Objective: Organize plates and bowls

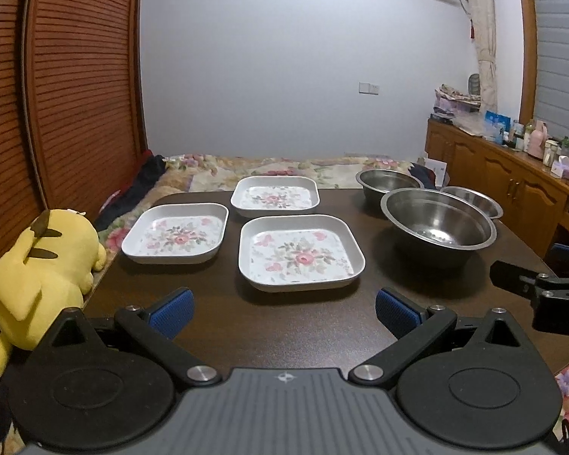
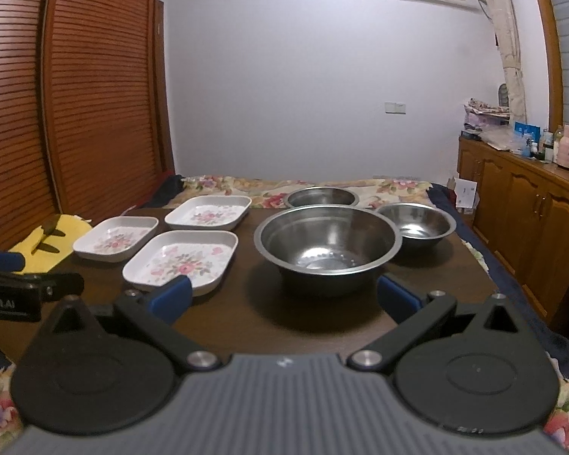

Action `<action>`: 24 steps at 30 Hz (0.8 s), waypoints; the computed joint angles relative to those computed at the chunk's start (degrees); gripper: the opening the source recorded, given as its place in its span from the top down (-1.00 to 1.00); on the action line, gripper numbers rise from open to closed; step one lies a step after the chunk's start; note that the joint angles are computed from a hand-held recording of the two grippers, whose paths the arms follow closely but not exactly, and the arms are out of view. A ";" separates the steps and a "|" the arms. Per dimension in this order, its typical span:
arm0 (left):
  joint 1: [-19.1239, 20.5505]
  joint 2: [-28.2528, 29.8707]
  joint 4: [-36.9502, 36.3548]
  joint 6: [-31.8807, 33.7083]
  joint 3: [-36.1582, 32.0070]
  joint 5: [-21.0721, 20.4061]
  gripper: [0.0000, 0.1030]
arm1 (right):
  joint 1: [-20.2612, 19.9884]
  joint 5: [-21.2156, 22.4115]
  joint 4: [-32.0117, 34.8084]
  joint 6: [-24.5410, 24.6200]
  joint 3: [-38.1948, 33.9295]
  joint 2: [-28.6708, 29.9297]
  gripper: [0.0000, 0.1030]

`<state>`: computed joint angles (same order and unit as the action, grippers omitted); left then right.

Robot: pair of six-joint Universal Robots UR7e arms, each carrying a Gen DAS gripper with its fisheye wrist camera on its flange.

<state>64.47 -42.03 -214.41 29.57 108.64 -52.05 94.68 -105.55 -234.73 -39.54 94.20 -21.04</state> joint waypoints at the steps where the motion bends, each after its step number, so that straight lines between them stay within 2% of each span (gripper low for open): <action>1: 0.07 -0.11 0.27 -0.01 -0.07 0.06 -1.00 | 0.05 -0.01 0.19 -0.11 -0.21 0.11 -1.00; 7: 0.47 -0.67 2.39 -0.64 -1.06 1.42 -1.00 | 0.45 0.42 2.50 -1.86 -2.48 0.90 -1.00; 13: 2.01 -1.08 0.92 2.08 -2.26 -2.01 -1.00 | 1.15 1.87 7.09 -4.17 -6.38 2.30 -1.00; 16: 2.59 -0.86 0.97 3.35 -3.81 -2.29 -1.00 | 1.44 2.75 10.79 -3.88 -8.02 2.66 -0.98; 18: 3.21 -0.98 1.91 3.50 -4.94 -3.11 -1.00 | 1.70 2.84 12.64 -4.69 -9.31 3.22 -0.89; 19: 3.56 -0.97 2.12 3.68 -5.59 -3.68 -1.00 | 1.78 2.84 13.23 -5.19 -9.68 3.42 -0.75; 24: 5.08 -0.79 4.40 5.33 -8.12 -6.27 -1.00 | 2.14 2.63 18.73 -4.95 -12.63 4.37 -0.65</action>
